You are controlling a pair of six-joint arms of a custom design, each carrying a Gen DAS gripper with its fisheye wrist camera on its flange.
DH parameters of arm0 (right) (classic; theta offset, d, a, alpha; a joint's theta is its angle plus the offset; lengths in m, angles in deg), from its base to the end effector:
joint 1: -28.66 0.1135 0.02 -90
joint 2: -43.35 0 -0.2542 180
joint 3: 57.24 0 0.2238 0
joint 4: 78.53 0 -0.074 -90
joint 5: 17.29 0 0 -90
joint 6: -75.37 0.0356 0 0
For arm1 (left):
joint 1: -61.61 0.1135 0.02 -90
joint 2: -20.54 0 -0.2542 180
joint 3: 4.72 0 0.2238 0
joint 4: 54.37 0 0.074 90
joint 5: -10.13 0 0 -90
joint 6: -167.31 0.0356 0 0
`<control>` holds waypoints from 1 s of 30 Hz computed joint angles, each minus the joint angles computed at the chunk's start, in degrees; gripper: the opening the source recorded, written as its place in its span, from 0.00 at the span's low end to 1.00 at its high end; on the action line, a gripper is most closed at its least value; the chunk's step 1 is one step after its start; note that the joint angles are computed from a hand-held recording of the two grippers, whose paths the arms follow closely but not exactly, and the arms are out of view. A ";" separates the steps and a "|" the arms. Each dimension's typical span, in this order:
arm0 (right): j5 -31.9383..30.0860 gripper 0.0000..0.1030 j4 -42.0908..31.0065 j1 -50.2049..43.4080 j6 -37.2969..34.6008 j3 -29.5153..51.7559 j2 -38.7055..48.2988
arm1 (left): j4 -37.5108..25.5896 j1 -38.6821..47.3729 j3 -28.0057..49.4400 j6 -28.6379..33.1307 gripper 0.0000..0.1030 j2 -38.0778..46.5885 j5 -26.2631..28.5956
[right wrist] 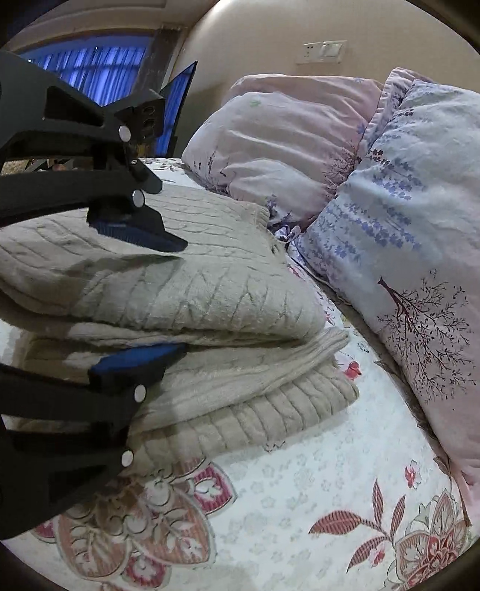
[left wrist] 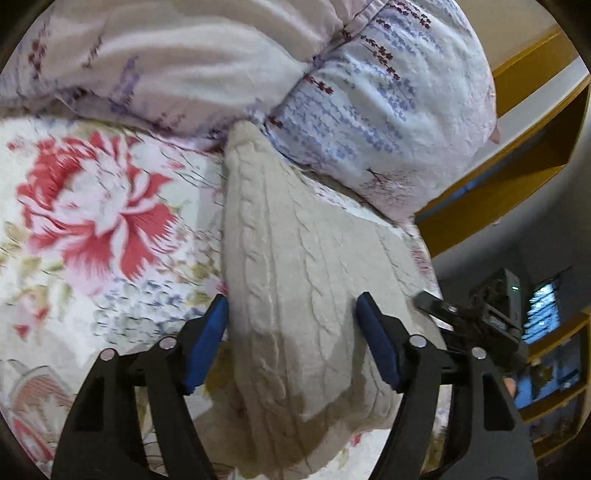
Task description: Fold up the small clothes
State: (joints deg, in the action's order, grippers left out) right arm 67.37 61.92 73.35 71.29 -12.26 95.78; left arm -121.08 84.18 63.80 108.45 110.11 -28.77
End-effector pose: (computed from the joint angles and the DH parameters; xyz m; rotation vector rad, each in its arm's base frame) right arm 0.1125 0.1160 0.2059 0.9129 2.5690 1.0287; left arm 0.2237 0.0630 0.1910 0.2107 2.4986 -1.0472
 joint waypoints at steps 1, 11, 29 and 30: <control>-0.29 0.49 1.10 -0.49 0.19 -0.74 -0.06 | -0.15 0.11 -0.03 0.20 0.67 0.67 0.69; -0.16 0.18 4.64 -6.33 -6.12 0.05 5.66 | -6.10 2.32 2.90 4.55 0.73 6.56 4.56; 25.64 0.14 -26.41 3.04 -14.01 20.66 10.32 | -0.48 1.05 -4.03 7.84 0.76 -4.94 3.36; 24.87 0.14 -27.12 2.69 -13.14 19.81 10.77 | -0.83 1.01 -3.91 8.24 0.76 -4.59 3.30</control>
State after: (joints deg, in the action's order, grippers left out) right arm 92.25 34.80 76.04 58.15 7.54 106.55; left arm -121.91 85.19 59.89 116.70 105.52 -25.47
